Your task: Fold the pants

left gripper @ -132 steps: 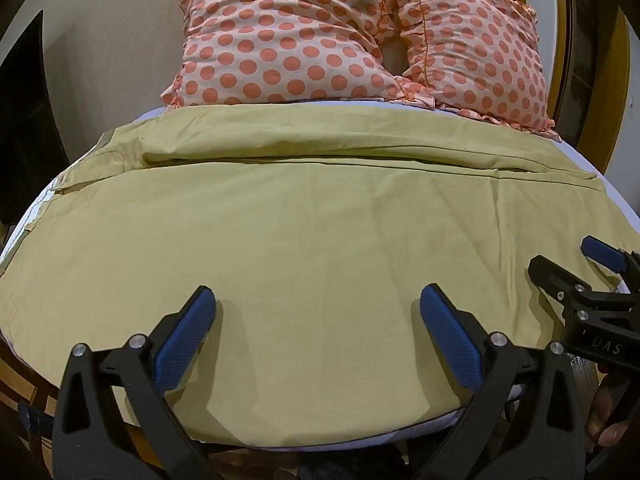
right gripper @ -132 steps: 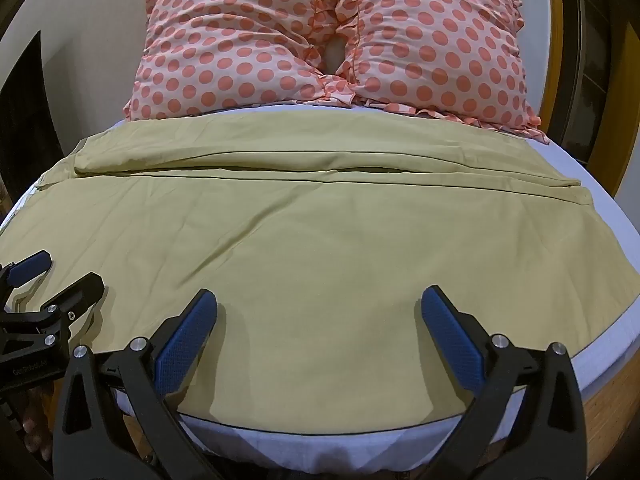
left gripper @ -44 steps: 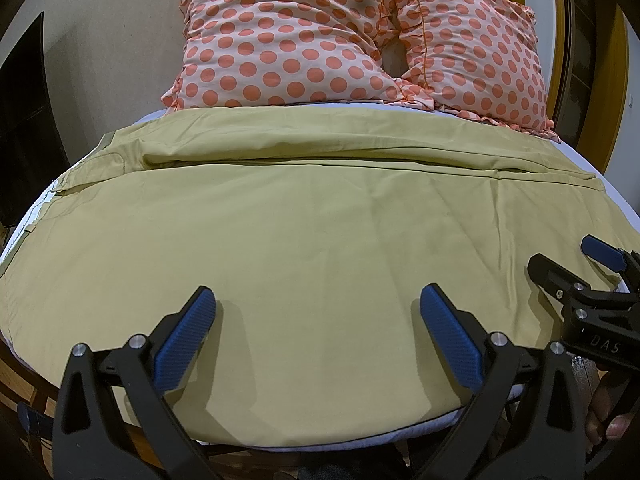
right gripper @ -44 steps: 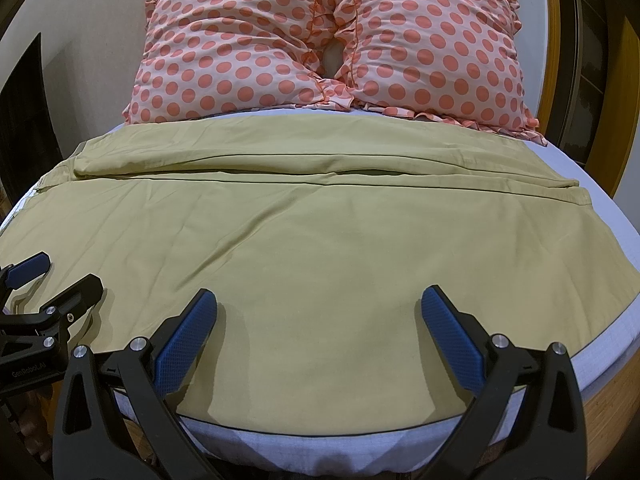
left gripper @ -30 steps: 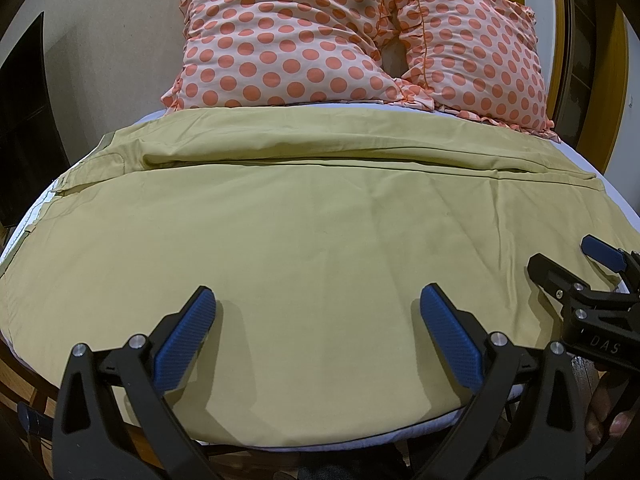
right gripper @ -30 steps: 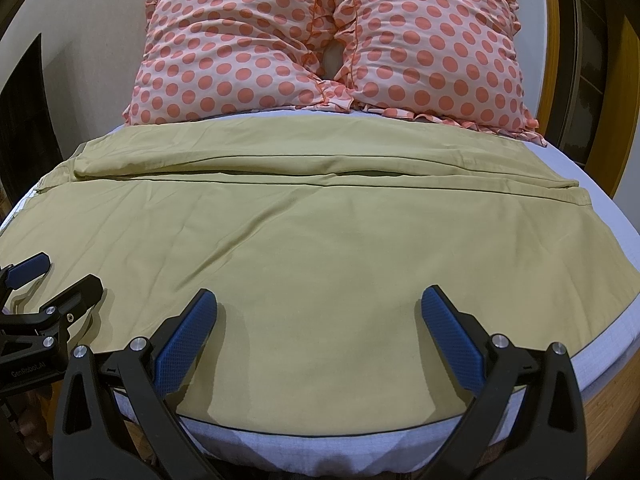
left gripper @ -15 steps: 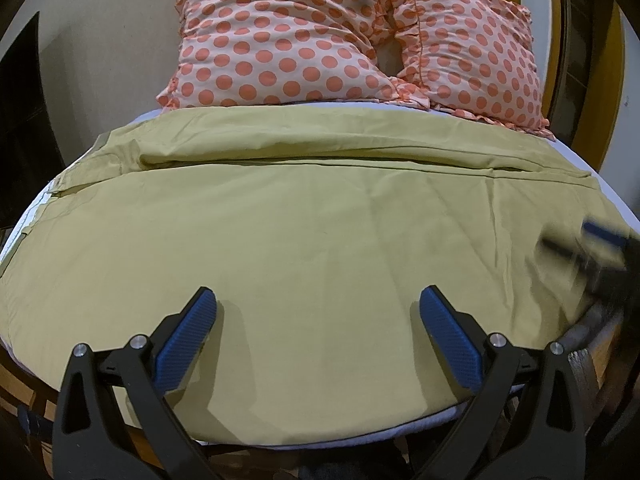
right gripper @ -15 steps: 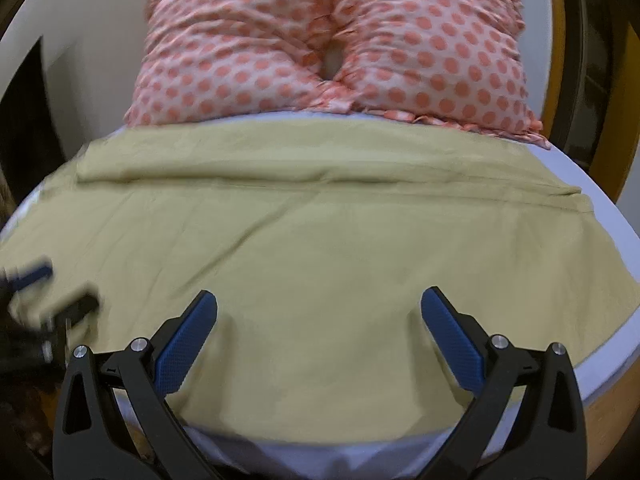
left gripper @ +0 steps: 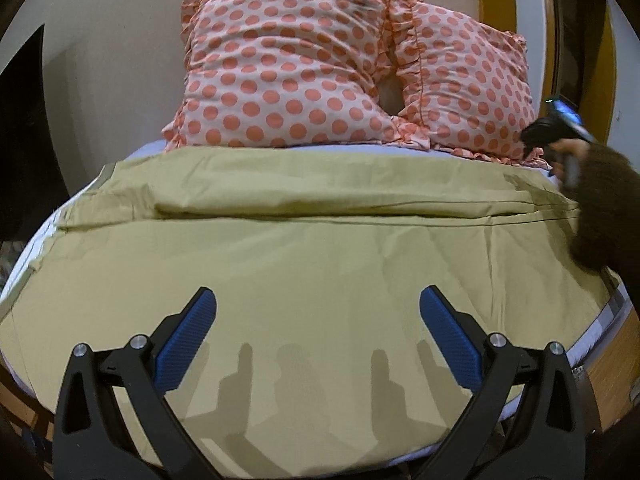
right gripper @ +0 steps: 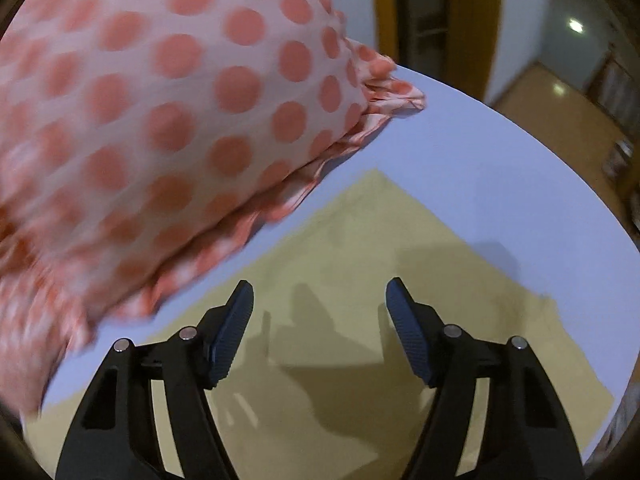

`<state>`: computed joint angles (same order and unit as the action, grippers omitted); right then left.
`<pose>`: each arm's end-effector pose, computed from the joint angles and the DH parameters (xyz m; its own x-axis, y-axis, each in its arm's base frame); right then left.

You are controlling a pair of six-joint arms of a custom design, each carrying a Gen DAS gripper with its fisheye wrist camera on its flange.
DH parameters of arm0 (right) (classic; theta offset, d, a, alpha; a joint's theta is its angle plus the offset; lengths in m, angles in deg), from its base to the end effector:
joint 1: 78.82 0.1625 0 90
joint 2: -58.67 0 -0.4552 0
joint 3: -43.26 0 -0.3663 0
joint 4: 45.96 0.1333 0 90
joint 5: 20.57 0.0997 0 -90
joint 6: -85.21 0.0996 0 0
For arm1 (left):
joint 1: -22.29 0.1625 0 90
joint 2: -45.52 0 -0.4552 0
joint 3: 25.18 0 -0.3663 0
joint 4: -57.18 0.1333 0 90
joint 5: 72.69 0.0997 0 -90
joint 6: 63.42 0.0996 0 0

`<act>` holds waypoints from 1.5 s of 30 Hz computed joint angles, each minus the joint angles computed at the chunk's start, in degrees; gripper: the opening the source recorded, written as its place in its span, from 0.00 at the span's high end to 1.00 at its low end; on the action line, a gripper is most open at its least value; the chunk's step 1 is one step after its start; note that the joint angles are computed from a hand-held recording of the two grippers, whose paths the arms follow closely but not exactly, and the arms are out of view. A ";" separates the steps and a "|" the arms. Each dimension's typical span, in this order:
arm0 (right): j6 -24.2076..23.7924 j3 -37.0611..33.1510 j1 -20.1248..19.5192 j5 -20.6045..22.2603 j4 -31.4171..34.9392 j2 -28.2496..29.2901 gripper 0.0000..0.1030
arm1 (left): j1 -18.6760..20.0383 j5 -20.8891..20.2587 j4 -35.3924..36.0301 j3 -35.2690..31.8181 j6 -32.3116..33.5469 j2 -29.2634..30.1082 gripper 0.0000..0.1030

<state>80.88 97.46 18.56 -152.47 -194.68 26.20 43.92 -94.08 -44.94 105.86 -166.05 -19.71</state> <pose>0.1752 -0.8329 0.2720 -0.7798 0.2422 0.5773 -0.1619 0.8127 -0.5597 -0.2612 -0.3467 0.1398 -0.6602 -0.3476 -0.6658 0.4291 0.5530 -0.7142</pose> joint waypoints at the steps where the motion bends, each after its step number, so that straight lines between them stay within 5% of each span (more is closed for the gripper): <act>1: 1.54 -5.13 -0.11 -1.10 2.47 2.96 0.31 | -0.09 0.13 0.13 -0.02 0.09 0.07 0.02; 5: 4.18 -17.06 -0.45 -5.34 8.81 10.09 0.32 | 1.23 1.54 -1.96 -0.13 3.79 0.21 0.02; 7: -0.52 -18.70 -0.20 -8.89 4.76 12.27 0.41 | 2.02 1.67 -5.31 0.31 6.55 0.34 0.02; 10: -7.08 -13.94 -0.88 -6.22 -4.72 10.99 0.76 | 2.91 1.85 -10.28 1.05 9.92 0.62 0.02; 14: -8.59 -5.89 -2.47 0.00 -11.94 6.95 0.91 | 3.31 1.82 -14.25 1.77 11.66 0.86 0.02; 18: -1.65 2.01 -5.36 14.19 -13.72 0.48 0.96 | 2.17 1.81 -8.79 1.58 6.35 -0.27 0.02; 24: -1.86 32.19 -11.61 42.37 -29.08 -19.93 0.96 | -0.71 2.74 9.48 0.73 -10.69 -4.93 0.02; 28: -0.10 51.66 -18.02 51.57 -32.84 -33.80 0.96 | -0.74 2.91 18.03 -0.08 -18.33 -9.63 0.02; 33: 2.32 56.96 -22.27 50.41 -24.83 -38.01 0.94 | 1.19 3.04 15.86 0.59 -14.38 -14.71 0.02; 36: 4.00 57.13 -22.24 50.86 -23.75 -38.29 0.82 | 2.54 2.28 13.41 0.72 -10.65 -17.04 0.02; 38: 3.91 57.24 -21.81 50.69 -24.21 -38.34 0.62 | 2.94 2.43 11.10 1.39 -8.40 -18.99 0.02; 40: 4.55 56.58 -21.44 49.68 -23.11 -37.87 0.57 | 3.18 3.20 6.80 2.72 -5.08 -20.88 0.02; 43: 5.38 56.26 -21.47 49.35 -23.42 -37.55 0.58 | 4.79 4.16 -1.75 3.98 1.90 -22.82 0.02; 45: 5.49 55.81 -21.58 50.17 -24.26 -36.93 0.84 | 7.26 4.07 -9.46 4.03 8.47 -23.15 0.02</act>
<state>86.37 153.27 -3.02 -102.30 -218.95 -10.73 51.18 -90.01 -54.41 109.89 -157.59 -42.86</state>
